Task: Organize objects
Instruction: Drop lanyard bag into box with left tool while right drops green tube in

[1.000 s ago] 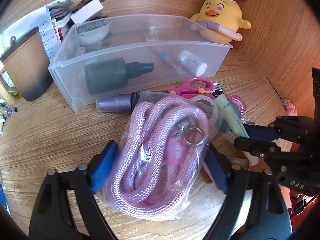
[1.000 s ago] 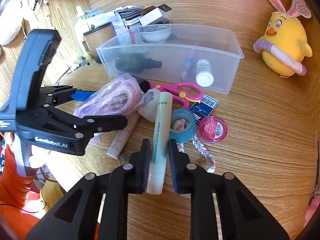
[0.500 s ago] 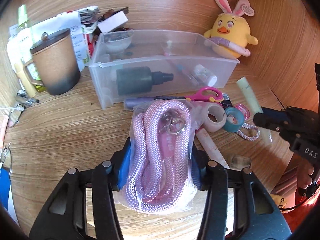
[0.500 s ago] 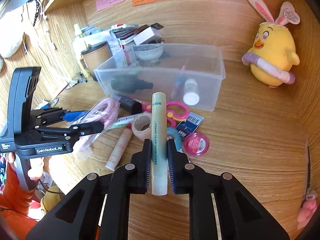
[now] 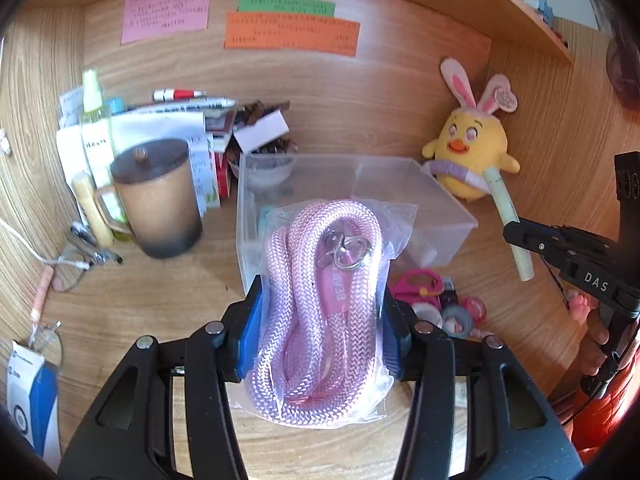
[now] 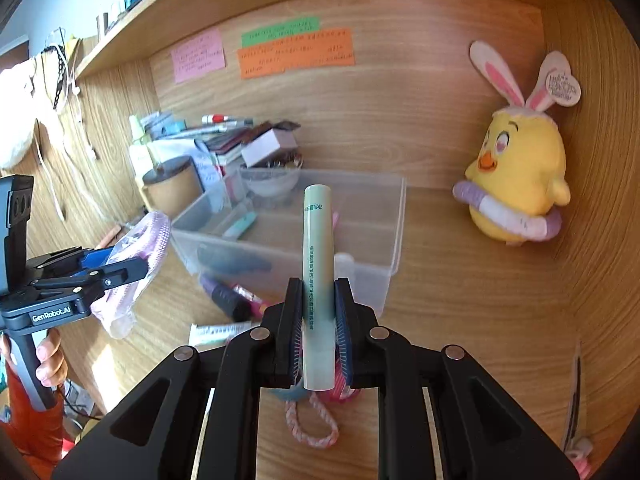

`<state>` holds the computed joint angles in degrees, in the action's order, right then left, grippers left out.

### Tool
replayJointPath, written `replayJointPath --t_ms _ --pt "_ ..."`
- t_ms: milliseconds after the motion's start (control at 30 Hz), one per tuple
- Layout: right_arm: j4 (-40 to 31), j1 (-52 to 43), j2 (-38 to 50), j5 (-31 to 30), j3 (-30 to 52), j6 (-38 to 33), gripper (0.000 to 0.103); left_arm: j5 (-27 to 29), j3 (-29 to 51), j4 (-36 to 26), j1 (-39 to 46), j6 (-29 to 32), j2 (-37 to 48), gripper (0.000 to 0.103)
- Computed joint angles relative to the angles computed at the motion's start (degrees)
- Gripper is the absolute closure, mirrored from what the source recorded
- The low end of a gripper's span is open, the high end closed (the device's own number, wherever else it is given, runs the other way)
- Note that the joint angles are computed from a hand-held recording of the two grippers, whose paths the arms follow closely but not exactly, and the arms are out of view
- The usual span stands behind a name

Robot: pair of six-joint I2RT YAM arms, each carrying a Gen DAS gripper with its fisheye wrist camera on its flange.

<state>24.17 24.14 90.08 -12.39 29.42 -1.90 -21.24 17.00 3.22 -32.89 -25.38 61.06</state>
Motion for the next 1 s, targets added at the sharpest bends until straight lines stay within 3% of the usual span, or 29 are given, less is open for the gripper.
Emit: replayJointPath --t_ms 267,767,1000 --pt "-0.63 -0.57 0.84 -0.43 5.46 -0.47 0.089 0.32 6.21 0.99 3.33 4.72 4.25 0.054" --pt "-7.69 1.43 17.06 3.18 21.35 -3.40 0.089 5.94 19.51 2.53 9.97 8.65 25.04 0.054" --pt "-11.73 0.98 22.77 3.12 27.46 -4.05 0.089 8.05 23.17 2.68 11.56 9.41 30.37 0.054"
